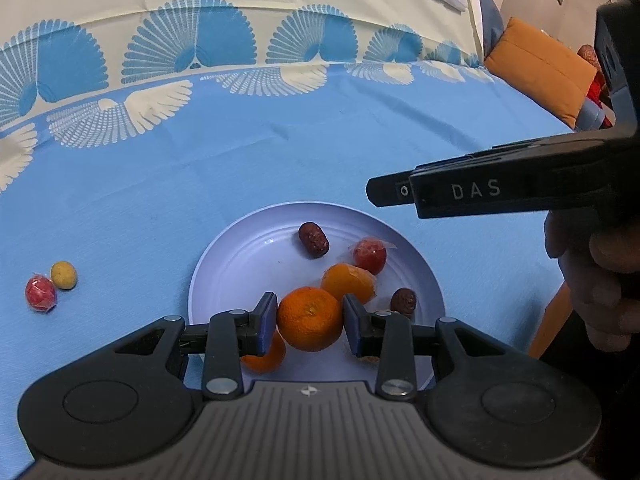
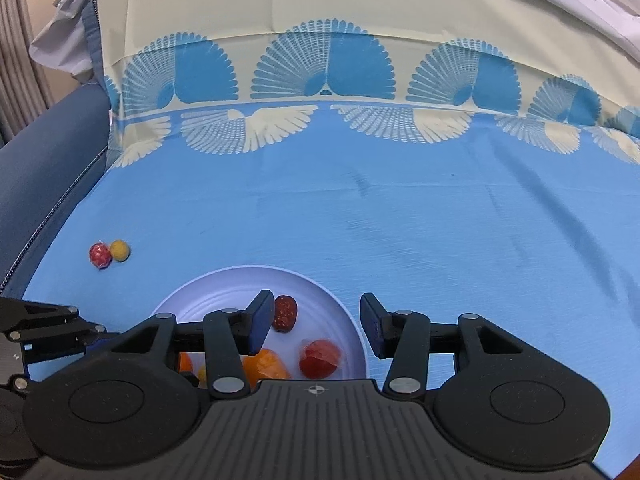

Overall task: Organize fruits
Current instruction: 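Open the left tool to drop the tangerine into the plate, then lift both open tools away from the plate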

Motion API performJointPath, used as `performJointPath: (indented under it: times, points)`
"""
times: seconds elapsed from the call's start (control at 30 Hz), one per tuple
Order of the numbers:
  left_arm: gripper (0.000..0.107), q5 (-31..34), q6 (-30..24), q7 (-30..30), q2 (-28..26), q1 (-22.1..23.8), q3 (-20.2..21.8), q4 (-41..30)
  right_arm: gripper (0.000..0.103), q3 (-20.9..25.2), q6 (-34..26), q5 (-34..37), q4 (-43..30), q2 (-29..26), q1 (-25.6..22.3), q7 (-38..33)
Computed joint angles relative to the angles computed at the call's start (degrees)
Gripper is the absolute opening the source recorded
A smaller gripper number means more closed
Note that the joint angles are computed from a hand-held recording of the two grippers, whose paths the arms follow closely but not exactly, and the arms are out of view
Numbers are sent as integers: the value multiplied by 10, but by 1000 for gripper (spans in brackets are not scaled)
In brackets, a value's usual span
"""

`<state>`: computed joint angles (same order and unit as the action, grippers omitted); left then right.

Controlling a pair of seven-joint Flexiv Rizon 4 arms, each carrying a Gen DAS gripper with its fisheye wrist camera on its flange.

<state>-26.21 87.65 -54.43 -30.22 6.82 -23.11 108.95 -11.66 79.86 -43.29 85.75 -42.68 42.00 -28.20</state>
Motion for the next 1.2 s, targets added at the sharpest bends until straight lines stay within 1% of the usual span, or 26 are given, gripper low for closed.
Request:
performJointPath:
  times: [0.03,0.07,0.13,0.5,0.6,0.67,0.73,0.83,1.07,1.13,1.2]
  points:
    - [42,1,4,1,0,0,-1,0,50,-2,0,0,0,0,1,2]
    - [48,1,8,0,-1,0,-2,0,50,-3,0,-1,1,0,2,3]
    - [50,-2,15,-3,-2,10,-14,2,50,-2,-1,0,0,0,1,1]
    - [50,26,31,-45,-4,4,2,-5,50,2,-9,-4,-3,-1,1,-8]
    - [44,37,35,-53,-5,-3,12,-7,50,1,-11,-8,-3,-1,2,-8]
    - [37,45,34,-62,-6,-14,28,-11,50,0,-11,-11,-2,-1,3,-8]
    - [33,52,32,-72,-6,-26,45,-15,50,-3,-11,-14,-2,0,4,-6]
    - [27,59,35,-82,-6,-32,56,-17,50,-8,-9,-21,0,0,8,1]
    - [25,75,49,-95,-7,-30,57,-17,50,-7,-10,-31,-2,-1,7,4]
    - [25,82,53,-102,-7,-39,69,-19,50,-5,-9,-31,-3,-2,5,2]
    - [25,87,58,-108,-7,-41,72,-18,50,-3,-9,-31,-3,-2,4,-1]
